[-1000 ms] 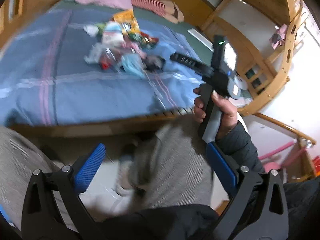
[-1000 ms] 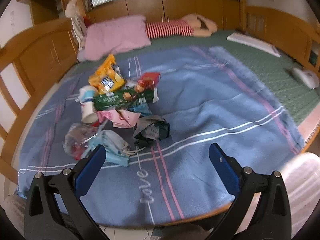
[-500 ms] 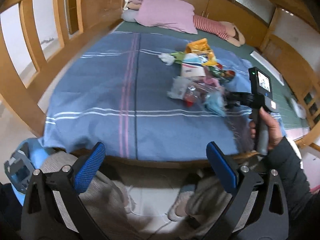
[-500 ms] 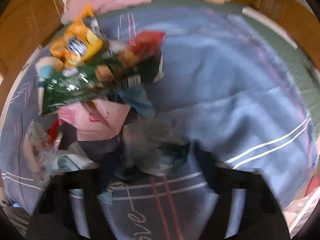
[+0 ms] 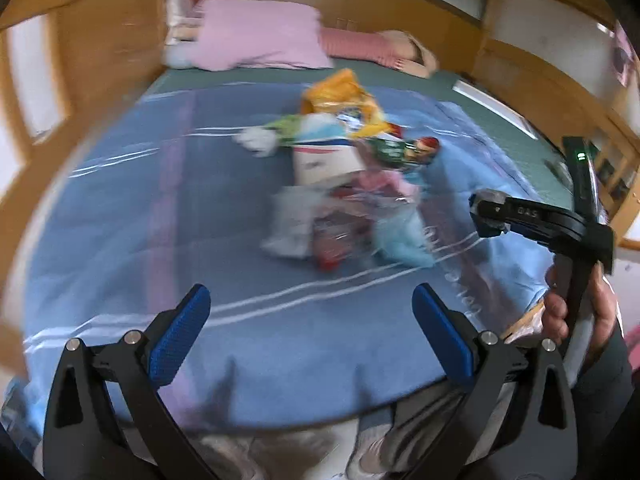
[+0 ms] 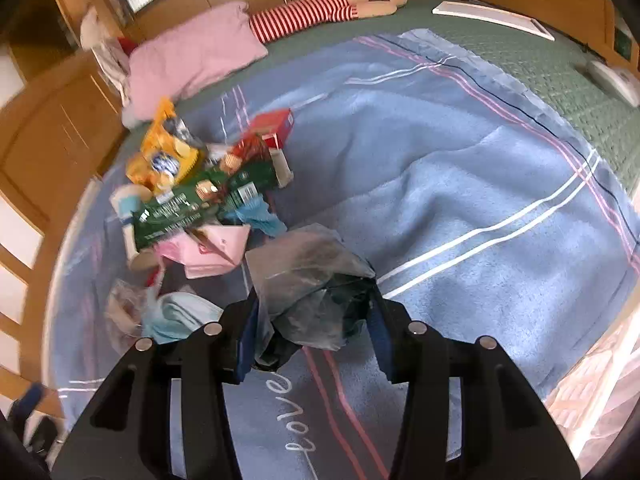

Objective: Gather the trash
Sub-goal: 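Lower the right gripper onto the clear plastic bag while the left gripper reaches the pile, then close the right gripper on the plastic bag while the left gripper grasps a clear wrapper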

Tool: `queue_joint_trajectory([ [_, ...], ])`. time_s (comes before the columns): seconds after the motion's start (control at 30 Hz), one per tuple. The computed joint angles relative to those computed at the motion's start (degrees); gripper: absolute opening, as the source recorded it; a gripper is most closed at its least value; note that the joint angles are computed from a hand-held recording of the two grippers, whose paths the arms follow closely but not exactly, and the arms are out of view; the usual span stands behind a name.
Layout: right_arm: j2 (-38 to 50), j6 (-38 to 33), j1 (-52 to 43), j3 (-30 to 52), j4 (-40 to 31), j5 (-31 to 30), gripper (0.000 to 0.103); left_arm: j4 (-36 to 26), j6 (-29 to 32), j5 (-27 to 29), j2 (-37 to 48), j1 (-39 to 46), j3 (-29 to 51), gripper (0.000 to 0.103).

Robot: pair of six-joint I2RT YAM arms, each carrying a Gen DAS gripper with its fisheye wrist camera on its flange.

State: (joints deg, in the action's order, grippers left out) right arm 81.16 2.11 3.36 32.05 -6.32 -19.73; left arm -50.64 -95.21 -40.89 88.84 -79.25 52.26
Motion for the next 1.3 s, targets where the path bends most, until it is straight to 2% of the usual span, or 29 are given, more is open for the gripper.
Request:
queue_joint_trajectory([
  [0.07, 0.7, -0.2, -0.8, 0.6, -0.5, -1.7, 0.048, 10.8, 10.0, 1.3, 1.2, 5.7, -2.2, 0.100],
  [0.17, 2.7, -0.9, -1.6, 1.9, -0.3, -3.8, 0.048, 17.7, 19.8, 2.5, 6.9, 12.1, -0.3, 0.100],
  [0.3, 3.0, -1.0, -0.9, 2.3, 0.3, -4.0, 0.048, 24.9, 28.7, 5.4, 14.1, 18.7, 2.8, 0.100],
  [0.33, 3.5, -0.8, -1.2, 2.6, 0.2, -4.4, 0.048, 25.9, 30.0, 6.5, 15.9, 20.1, 3.6, 0.096],
  [0.37, 4.2, -0.6, -1.9, 3.2, -0.2, -5.5, 0.048, 26.8, 30.9, 6.7, 16.9, 20.6, 3.9, 0.085],
  [0.43, 5.4, -0.5, -3.1, 3.7, -0.3, -6.8, 0.049, 29.7, 32.9, 7.9, 16.6, 21.8, 2.7, 0.074],
  [0.53, 6.0, -0.6, -3.6, 4.1, -0.3, -8.0, 0.049, 31.0, 32.3, 7.5, 13.4, 22.0, -0.1, 0.057],
  [0.6, 6.1, -0.8, -3.1, 4.1, -0.2, -8.2, 0.049, 31.1, 31.1, 7.0, 10.5, 21.5, -2.1, 0.056],
  [0.67, 5.8, -1.2, -2.5, 3.9, -0.2, -8.2, 0.049, 28.4, 28.2, 4.7, 8.1, 20.1, -3.1, 0.057],
  [0.7, 5.6, -1.3, -2.0, 3.8, -0.1, -8.1, 0.049, 26.5, 26.3, 3.2, 6.4, 19.2, -3.7, 0.059],
  [0.73, 5.6, -1.4, -1.8, 3.8, -0.2, -8.0, 0.049, 25.5, 24.5, 2.3, 5.2, 18.3, -4.4, 0.069],
  [0.77, 5.5, -1.4, -1.8, 3.9, -0.3, -8.1, 0.049, 25.3, 23.4, 1.7, 4.1, 17.7, -5.2, 0.084],
  [0.8, 5.5, -1.4, -1.8, 3.9, -0.3, -8.3, 0.050, 25.3, 22.3, 1.0, 2.9, 17.2, -6.2, 0.092],
  [0.83, 5.5, -1.4, -1.8, 3.9, -0.3, -8.3, 0.050, 24.0, 20.3, -0.3, 2.5, 16.2, -6.7, 0.095],
  [1.07, 5.3, -1.3, -1.4, 3.6, 0.0, -8.0, 0.050, 21.9, 17.7, 2.2, 2.3, 16.1, -9.7, 0.091],
  [1.2, 5.4, -1.0, -1.1, 3.6, 0.2, -7.7, 0.050, 25.1, 18.6, 3.1, 2.9, 15.2, -11.4, 0.097],
  [1.3, 5.3, -1.0, -1.1, 3.6, 0.2, -7.8, 0.050, 30.1, 21.4, 7.0, 8.1, 17.4, -11.8, 0.097],
])
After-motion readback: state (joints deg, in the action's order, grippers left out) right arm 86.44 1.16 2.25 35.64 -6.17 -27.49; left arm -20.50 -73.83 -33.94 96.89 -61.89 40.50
